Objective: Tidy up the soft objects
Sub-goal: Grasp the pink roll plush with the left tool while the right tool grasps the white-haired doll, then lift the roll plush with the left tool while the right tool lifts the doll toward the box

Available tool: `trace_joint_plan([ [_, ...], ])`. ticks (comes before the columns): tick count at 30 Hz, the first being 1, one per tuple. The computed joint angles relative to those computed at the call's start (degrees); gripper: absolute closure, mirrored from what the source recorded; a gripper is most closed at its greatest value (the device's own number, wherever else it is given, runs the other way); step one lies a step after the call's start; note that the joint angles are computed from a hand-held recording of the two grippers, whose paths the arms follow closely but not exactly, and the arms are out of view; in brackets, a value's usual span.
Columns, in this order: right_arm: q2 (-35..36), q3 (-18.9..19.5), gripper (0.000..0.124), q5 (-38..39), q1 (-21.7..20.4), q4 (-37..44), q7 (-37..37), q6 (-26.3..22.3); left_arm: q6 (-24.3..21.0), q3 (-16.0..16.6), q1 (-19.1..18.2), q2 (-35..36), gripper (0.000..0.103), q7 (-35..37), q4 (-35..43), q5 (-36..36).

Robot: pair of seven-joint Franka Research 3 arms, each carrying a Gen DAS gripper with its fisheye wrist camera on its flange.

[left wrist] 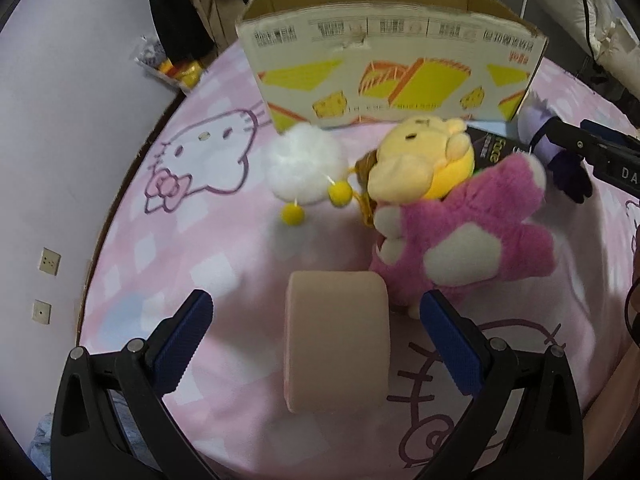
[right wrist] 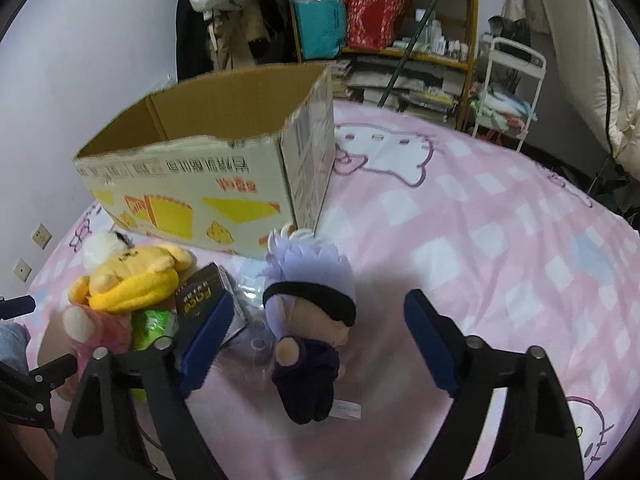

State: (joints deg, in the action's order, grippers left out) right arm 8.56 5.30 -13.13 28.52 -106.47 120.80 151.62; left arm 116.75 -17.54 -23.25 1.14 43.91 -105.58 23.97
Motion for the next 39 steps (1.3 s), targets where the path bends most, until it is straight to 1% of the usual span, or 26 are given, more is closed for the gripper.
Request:
trace_joint_plan([
  [2, 0.5, 0.3, 0.041, 1.2, -0.2, 0.3, -1.2, -0.4, -0.5, 0.1, 0.1, 0.4, 0.001, 0.4, 0.2, -1.1],
  [3, 0.8, 0.3, 0.047, 1.7, -0.2, 0.5, -1.8, -0.6, -0.5, 0.1, 0.2, 0.5, 0.001, 0.7, 0.2, -1.8],
  [4, 1.2, 0.4, 0.051, 2.3, -0.3, 0.7, -2.5, -0.9, -0.4, 0.2, 0.2, 0.4, 0.001, 1.0, 0.1, -2.3],
  [5, 1.4, 0.5, 0.06, 3.0, -0.3, 1.0, -3.1, -1.3, -0.4, 0.2, 0.3, 0.4, 0.006, 1.1, 0.0, -2.7],
  [6, 1.7, 0.6, 0.067, 4.0, -0.4, 1.2, -4.0, -1.6, -0.1, 0.2, 0.3, 0.2, 0.012, 1.2, -0.2, -2.8],
  [7, 1.9, 0.8, 0.07, 5.4, -0.6, 1.2, -5.1, -1.4, -0.1, 0.3, 0.4, 0.3, 0.015, 1.4, -0.3, -3.4],
  [8, 2.0, 0.7, 0.07, 6.0, -0.6, 1.2, -5.4, -1.4, -0.1, 0.3, 0.5, 0.4, 0.019, 1.6, -0.3, -4.0],
  [9, 2.0, 0.5, 0.071, 5.7, -0.4, 1.3, -5.3, -1.4, -0.3, 0.4, 0.6, 0.5, 0.029, 1.8, -0.2, -4.9],
  [11, 2.0, 0.2, 0.071, 4.9, 0.1, 1.3, -5.1, -1.6, -0.5, 0.4, 0.7, 0.7, 0.043, 2.3, -0.2, -6.2],
  [12, 2.0, 0.1, 0.072, 4.6, 0.2, 1.4, -5.0, -1.8, -0.4, 0.5, 0.8, 0.8, 0.048, 2.7, -0.3, -7.0],
  [15, 1.6, 0.1, 0.072, 4.1, 0.5, 0.9, -4.8, -1.8, -0.6, 0.4, 0.8, 0.9, 0.052, 2.6, -0.2, -7.0],
  [19, 1.0, 0.4, 0.072, 6.3, -0.2, 0.7, -5.6, -1.9, 0.6, 0.4, 0.8, -0.1, 0.054, 1.9, -1.1, -6.2],
  [21, 0.0, 0.9, 0.072, 9.2, -0.9, -0.4, -7.2, -0.3, 0.4, 0.2, 0.5, -0.7, 0.056, 0.8, -1.1, -4.9],
  [25, -1.4, 0.4, 0.072, 5.1, -0.2, -1.3, -4.6, 0.7, 1.7, -0.2, 0.3, -2.6, 0.057, -1.5, -2.3, -2.0],
  [29, -3.0, 0.8, 0.072, 3.8, -0.3, -2.8, -3.9, 2.2, 4.7, -0.7, 0.3, -5.1, 0.057, -4.5, -4.2, 2.0],
  [32, -4.2, 1.2, 0.073, 1.8, -0.3, -3.5, -2.6, 2.7, 6.0, -1.1, 0.4, -6.3, 0.057, -6.5, -4.8, 4.8],
  [34, -5.1, 1.6, 0.072, 2.1, -0.6, -4.3, -2.6, 3.9, 5.3, -1.9, 0.4, -7.0, 0.057, -8.4, -4.8, 8.4],
  [39, -7.4, 2.3, 0.072, -1.5, -1.1, -6.1, 0.7, 5.9, 6.7, -3.3, 0.6, -9.7, 0.057, -13.0, -6.4, 16.2],
])
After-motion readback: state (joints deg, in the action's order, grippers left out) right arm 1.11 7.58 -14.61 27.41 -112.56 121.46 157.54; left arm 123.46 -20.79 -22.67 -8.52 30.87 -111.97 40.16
